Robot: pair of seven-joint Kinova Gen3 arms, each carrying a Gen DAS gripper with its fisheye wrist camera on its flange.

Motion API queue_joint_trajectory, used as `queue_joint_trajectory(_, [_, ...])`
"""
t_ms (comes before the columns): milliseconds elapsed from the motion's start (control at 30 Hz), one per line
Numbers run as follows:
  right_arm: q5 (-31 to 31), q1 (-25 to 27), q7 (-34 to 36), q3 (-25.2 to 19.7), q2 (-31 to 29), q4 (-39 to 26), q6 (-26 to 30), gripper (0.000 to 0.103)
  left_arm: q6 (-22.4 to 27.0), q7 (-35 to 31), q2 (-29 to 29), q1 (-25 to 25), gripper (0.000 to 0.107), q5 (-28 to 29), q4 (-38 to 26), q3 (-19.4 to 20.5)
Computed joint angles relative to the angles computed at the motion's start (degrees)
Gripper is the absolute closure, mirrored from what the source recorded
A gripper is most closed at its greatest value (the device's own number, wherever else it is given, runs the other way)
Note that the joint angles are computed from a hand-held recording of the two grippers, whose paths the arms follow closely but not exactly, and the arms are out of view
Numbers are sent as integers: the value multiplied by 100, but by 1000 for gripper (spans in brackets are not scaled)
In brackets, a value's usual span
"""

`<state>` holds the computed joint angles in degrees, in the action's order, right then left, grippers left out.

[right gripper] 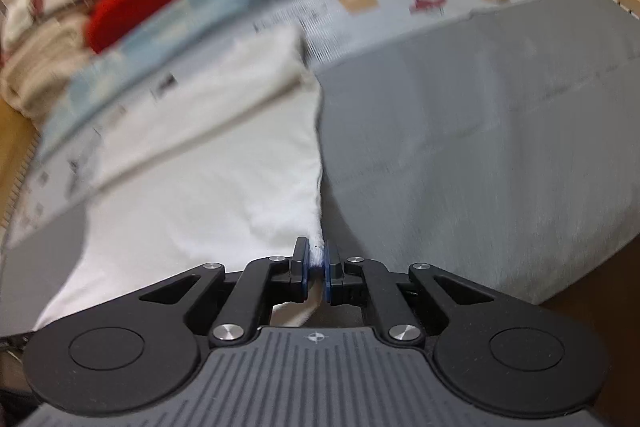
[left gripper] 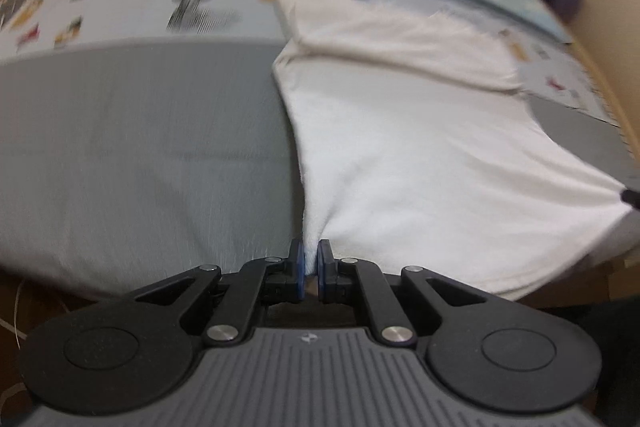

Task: Fold small clothes
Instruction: 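Lift the hem with both grippers and fold it toward the collar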

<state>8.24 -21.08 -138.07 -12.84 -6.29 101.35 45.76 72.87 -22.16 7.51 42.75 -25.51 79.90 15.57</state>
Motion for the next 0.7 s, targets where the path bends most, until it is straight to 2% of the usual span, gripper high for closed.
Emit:
queue_joint_trajectory(233, [-782, 54, 1124, 326, -902, -158, 248, 97, 578, -427, -676, 182, 102, -262, -337, 448])
queue_joint_trajectory(367, [-1525, -22, 1972, 744, -1460, -352, 907, 97, 843, -266, -1130, 148, 102, -319, -464, 884])
queue_joint_trajectory(433, [-1757, 14, 2171, 819, -1717, -418, 1133, 97, 879, -17, -1280, 58, 102, -382, -460, 1101])
queue_joint_trajectory(567, [-2210, 247, 2286, 925, -1919, -318, 1077, 97, 385, -27, -1387, -412, 102, -199, -184, 970])
queue_joint_trajectory(700, [-2108, 504, 2420, 761, -1298, -272, 624, 97, -406, -295, -1019, -1008, 102, 10, 148, 559])
